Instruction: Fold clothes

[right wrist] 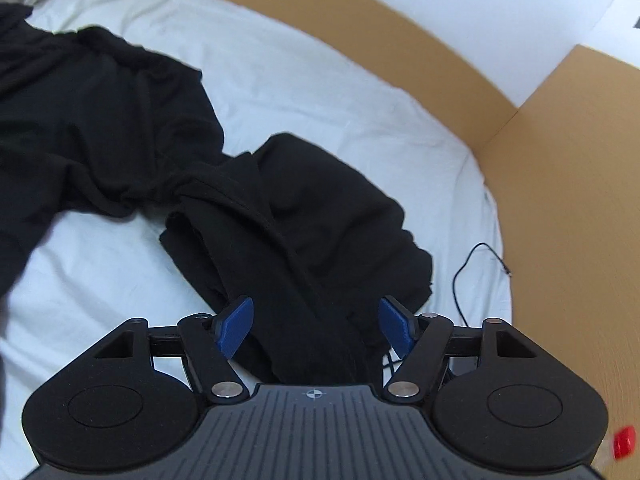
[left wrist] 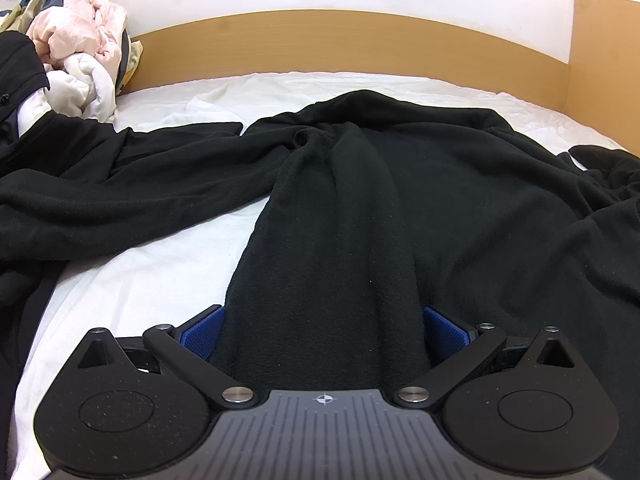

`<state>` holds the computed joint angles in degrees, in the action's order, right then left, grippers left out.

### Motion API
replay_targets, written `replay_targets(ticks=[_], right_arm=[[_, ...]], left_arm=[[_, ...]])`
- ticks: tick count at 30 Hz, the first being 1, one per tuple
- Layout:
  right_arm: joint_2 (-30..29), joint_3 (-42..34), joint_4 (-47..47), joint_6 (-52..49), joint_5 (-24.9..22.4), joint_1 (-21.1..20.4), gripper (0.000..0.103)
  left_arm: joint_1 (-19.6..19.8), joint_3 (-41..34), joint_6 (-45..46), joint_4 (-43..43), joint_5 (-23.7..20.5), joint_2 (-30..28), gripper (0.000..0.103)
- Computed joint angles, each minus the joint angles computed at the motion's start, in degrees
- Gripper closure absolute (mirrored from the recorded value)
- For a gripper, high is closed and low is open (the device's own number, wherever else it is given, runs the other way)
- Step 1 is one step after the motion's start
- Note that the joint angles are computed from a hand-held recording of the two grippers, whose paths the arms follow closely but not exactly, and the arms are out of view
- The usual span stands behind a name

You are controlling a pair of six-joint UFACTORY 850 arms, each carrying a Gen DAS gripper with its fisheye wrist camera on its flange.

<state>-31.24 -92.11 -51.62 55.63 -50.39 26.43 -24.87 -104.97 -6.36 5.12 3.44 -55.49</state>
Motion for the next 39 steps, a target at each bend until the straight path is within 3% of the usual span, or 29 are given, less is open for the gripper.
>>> replay_targets(ticks=[6,7,8,9,11,15,18,20,21,23,25,27,29,32,36,39], right_arm=[[-2.25,0.61,3.69,0.38,4.24,-3.7,0.035],[-1.86,1.69,3.72,0.11,5.46,-3.75,0.041],[-1.18,3.03,3.48,-0.03,6.98,-3.64,0.08],[-0.58,4.39,0.84,1.53,7.86,-3.21,0.099],[1.13,7.84,-7.58,7.76,9.08,-1.68,0.098],[6.27,15.32,-18.31,18.27,12.36,2.51,0.098],[5.17,15.32,-12.72,10.47,10.27,5.84,0.098],[3.04,13.3,-2.96,1.9,9.06,6.68,0.095],[3.1,13.66,3.03,-2.29,12.05,6.61,0.094],[4.84,17.16,12.71,-10.8,23.44,6.07,0.094],[7.87,19.45,12.86,-9.77,30.33,5.24,0.09],[10.08,19.42,3.43,0.34,27.87,4.41,0.079],[10.26,18.07,-6.55,7.77,18.02,4.55,0.052],[11.19,18.66,-5.71,6.42,9.48,1.62,0.049],[17.2,26.62,-6.83,20.28,9.23,-3.81,0.049],[21.0,32.86,-6.76,26.12,13.41,-4.68,0.049]], left_arm=[[-0.07,-0.48,0.31,0.08,-0.44,-0.27,0.001],[-0.09,-0.66,0.39,0.12,-0.56,-0.38,0.001],[-0.13,-0.86,1.53,-0.91,-0.68,-0.5,0.001],[-0.17,-0.98,3.01,-2.3,-0.74,-0.57,0.001],[-0.17,-0.92,2.77,-2.08,-0.63,-0.56,0.001],[0.04,-0.44,-8.07,8.48,0.0,-0.35,0.001],[-0.02,-0.55,-5.3,5.8,-0.09,-0.42,0.001],[-0.07,-0.59,-3.48,4.04,-0.13,-0.45,0.001],[-0.1,-0.61,-2.52,3.1,-0.14,-0.46,0.001],[-0.14,-0.55,-1.71,2.25,-0.08,-0.42,0.001],[-0.15,-0.51,-1.71,2.22,-0.04,-0.41,0.001],[-0.14,-0.42,-3.13,3.53,0.04,-0.36,0.001],[-0.14,-0.42,-3.13,3.53,0.04,-0.36,0.001],[-0.11,-0.51,-4.83,5.17,-0.06,-0.4,0.001],[-0.07,-0.49,-5.76,6.16,-0.1,-0.36,0.001],[-0.09,-0.75,-4.6,5.09,-0.32,-0.5,0.001]])
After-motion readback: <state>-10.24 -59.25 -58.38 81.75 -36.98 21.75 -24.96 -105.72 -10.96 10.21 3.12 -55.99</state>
